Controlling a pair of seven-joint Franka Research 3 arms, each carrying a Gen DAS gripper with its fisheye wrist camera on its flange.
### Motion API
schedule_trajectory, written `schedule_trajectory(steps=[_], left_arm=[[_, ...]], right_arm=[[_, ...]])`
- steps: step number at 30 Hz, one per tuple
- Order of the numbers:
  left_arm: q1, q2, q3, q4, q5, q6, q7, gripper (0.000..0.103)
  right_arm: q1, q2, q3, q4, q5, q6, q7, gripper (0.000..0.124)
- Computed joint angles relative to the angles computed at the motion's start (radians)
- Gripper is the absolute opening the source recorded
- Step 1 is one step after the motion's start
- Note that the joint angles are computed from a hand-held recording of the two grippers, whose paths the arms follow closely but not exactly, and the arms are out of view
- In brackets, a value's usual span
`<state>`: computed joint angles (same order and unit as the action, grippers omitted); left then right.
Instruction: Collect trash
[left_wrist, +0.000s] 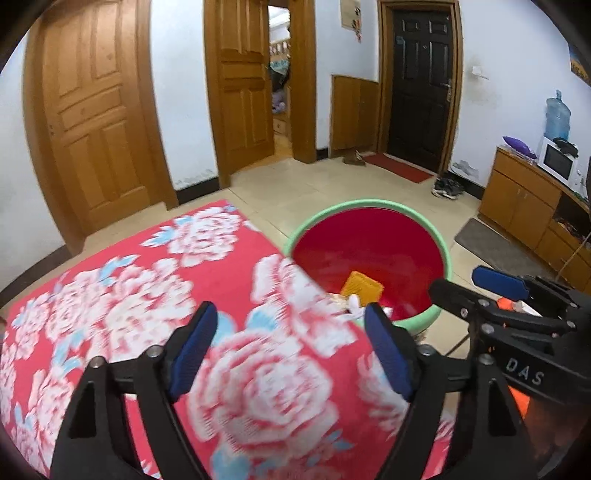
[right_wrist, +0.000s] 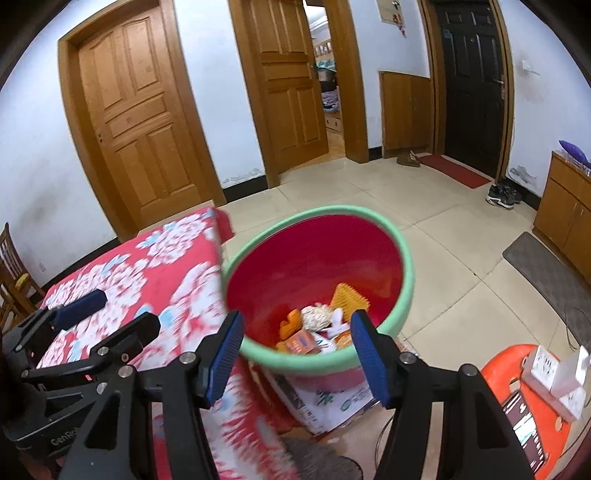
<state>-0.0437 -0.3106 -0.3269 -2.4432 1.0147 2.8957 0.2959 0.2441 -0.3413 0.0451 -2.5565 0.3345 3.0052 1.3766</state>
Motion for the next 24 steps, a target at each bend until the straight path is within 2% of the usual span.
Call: schedule_trajectory(steps=[2,5,8,10,13,15,17,19,22,24], left_arm=[[0.022,-0.05,-0.008,-0.051,0.039,0.008,-0.06,0.086],[0.038,-0.107,0.002,-0.121,0.035,0.043,-0.075,0.089],[0.094,-0.158,-0.045,-0.155,0.086,0.043,-0.131,0.096],[0.115,-0.184,-0.058,-0.17,0.116,0.057,-0.162,0.097],[0.123,-0.195,-0.041,-0.185,0.113,0.125,-0.163,0.097],[0.159,-0.199,-0.066,-0.187,0.118,0.161,-0.178,0.097],[0.179,-0.199,-0.091,-0.185,0.11,0.157,-0.174,0.097],[0.188,-0.199,-0.094,-0.189,0.094,0.175,-0.167,0.097],[0.236,-0.212,-0.126,-0.197,0.086,0.208,-0.18,0.098],[0.254,-0.22,-0.138,-0.206,0.061,0.221,-0.174,0.098]], right_arm=[[-0.004,-0.024,0.032,-0.032,-0.011,0.016,0.023,0.063],[-0.029,-0.046,0.09,-0.071,-0.046,0.047,0.083,0.063],[-0.072,-0.069,0.158,-0.105,-0.092,0.076,0.166,0.063],[-0.125,-0.081,0.221,-0.122,-0.134,0.096,0.228,0.063],[-0.19,-0.101,0.285,-0.135,-0.194,0.105,0.3,0.063],[-0.227,-0.111,0.318,-0.142,-0.228,0.12,0.339,0.063],[-0.275,-0.122,0.362,-0.153,-0.256,0.146,0.38,0.064],[-0.336,-0.137,0.422,-0.162,-0.279,0.162,0.42,0.064],[-0.368,-0.152,0.455,-0.173,-0.298,0.191,0.443,0.065],[-0.417,-0.174,0.51,-0.177,-0.31,0.196,0.459,0.065]])
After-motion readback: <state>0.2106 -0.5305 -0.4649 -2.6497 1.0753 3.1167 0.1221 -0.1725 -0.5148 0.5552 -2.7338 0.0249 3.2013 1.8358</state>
